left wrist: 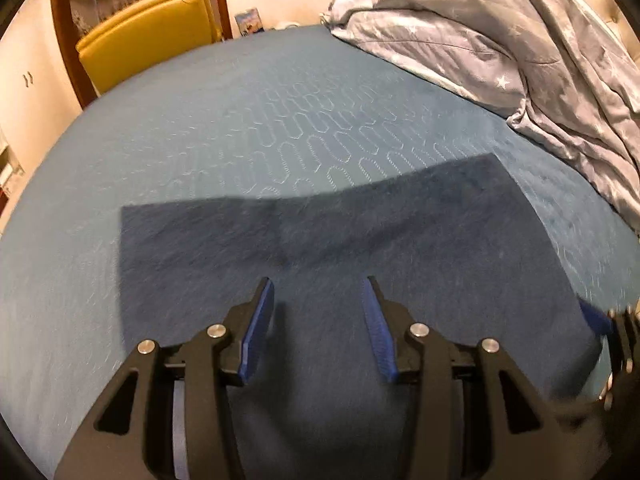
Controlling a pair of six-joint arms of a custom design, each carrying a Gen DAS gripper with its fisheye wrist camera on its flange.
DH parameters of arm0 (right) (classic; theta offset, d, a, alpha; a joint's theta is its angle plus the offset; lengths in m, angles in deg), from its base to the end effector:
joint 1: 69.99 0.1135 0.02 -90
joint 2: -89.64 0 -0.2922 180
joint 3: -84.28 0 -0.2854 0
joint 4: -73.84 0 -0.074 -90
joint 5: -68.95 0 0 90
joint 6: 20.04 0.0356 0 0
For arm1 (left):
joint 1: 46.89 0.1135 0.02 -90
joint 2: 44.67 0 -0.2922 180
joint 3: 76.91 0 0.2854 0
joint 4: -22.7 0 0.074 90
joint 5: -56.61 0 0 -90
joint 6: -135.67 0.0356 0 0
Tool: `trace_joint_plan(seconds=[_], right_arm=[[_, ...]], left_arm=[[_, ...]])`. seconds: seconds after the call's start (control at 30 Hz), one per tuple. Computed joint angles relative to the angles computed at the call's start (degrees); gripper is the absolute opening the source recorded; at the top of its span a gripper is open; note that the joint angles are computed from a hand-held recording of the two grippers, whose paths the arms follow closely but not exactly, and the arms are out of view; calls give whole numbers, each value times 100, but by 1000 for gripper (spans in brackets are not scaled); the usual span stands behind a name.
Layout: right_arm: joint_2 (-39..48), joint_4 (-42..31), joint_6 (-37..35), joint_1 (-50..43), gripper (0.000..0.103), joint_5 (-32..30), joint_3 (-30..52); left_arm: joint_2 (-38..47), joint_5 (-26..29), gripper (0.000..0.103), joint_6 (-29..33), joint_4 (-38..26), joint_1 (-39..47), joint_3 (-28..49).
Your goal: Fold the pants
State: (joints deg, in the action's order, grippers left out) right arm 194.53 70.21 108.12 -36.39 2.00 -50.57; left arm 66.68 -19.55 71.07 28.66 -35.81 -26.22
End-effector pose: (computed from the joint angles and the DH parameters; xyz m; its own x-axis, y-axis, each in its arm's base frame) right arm 0.2466 0.1471 0.0539 -0.8097 0.1446 -0.5687 0.1746 0.9846 0.0017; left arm 0.3245 0.0549 0.0483 -0.7454 0.2784 -0.6057 0.2975 0.9520 0.0715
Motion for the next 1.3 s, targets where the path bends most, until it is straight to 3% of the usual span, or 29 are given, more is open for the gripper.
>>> trace_joint_plan(seconds=[0.27, 0.5, 0.67, 0.87, 0.97, 1.1, 1.3], right_arm=[[19, -44, 30, 62, 98, 70, 14], [-317, -621, 155, 164, 98, 183, -9], [-765, -1182, 600, 230, 98, 378, -287], [-1930, -2667, 1678, 751, 98, 900, -640], [-2801, -3971, 2687, 1429, 98, 1151, -581], [-3523, -5164, 3738, 2290, 98, 1250, -338], [-3461, -6256, 4624, 3188, 98, 1689, 290]], left_arm=[[-136, -57, 61, 663, 541, 366, -898], [-804, 259, 75, 1203, -255, 866, -1142], [-1584, 889, 82, 1806, -1098, 1537, -1444], [-2798, 1662, 101, 2525, -2591, 2243, -1572], [-3322, 1948, 101, 2820, -3431, 2628, -1480], [-4036, 2072, 101, 3058, -4084, 2968, -1437], [-4310, 2243, 101, 3127, -4766, 3331, -1087]])
